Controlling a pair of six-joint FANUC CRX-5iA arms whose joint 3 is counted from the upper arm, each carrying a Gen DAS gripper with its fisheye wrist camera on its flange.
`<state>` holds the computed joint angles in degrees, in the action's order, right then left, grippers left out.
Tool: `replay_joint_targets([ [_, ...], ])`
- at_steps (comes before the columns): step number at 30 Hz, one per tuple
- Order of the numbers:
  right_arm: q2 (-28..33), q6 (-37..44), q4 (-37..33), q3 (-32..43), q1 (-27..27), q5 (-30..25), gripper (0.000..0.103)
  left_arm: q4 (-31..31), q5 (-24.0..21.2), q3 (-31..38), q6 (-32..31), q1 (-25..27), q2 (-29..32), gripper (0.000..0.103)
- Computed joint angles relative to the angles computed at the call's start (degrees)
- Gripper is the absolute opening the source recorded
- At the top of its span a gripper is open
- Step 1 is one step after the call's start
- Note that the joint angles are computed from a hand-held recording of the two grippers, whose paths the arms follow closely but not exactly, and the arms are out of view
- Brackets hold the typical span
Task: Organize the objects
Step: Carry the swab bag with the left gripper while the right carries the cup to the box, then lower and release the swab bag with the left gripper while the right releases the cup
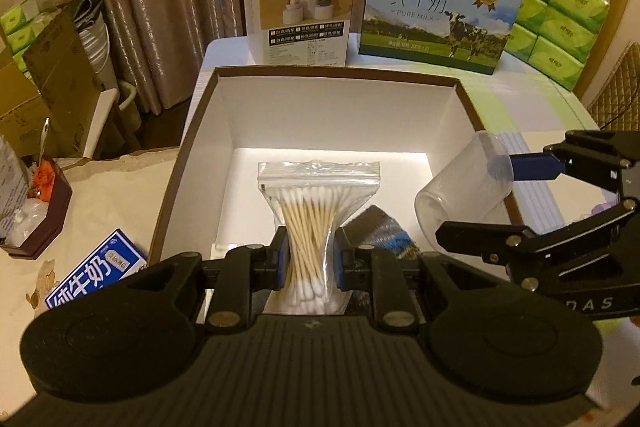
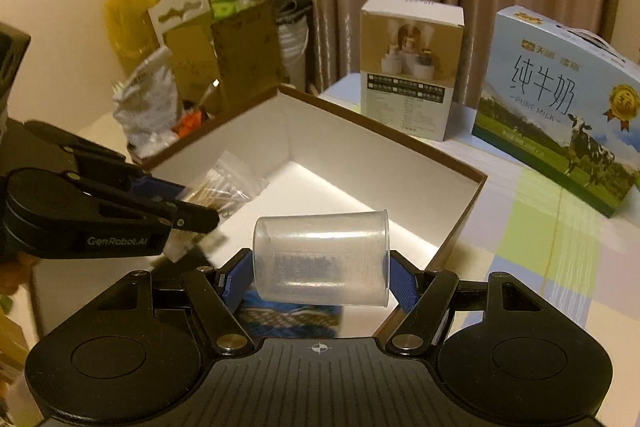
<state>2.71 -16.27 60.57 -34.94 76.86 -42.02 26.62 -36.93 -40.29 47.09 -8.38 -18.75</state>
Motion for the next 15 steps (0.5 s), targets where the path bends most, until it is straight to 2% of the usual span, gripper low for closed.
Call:
replay_joint_targets([
  [8,2.68,13.12,-6.7,3.28,-2.67,0.22,0.068,-1.28,1.9,3.15,1.42,-1.68,5.94,0.017],
  [15,4.04,16.38,-7.72,4.57,-3.56,-1.03,0.068,-1.62,2.51,4.55,2.37,-2.3,8.72,0.017],
])
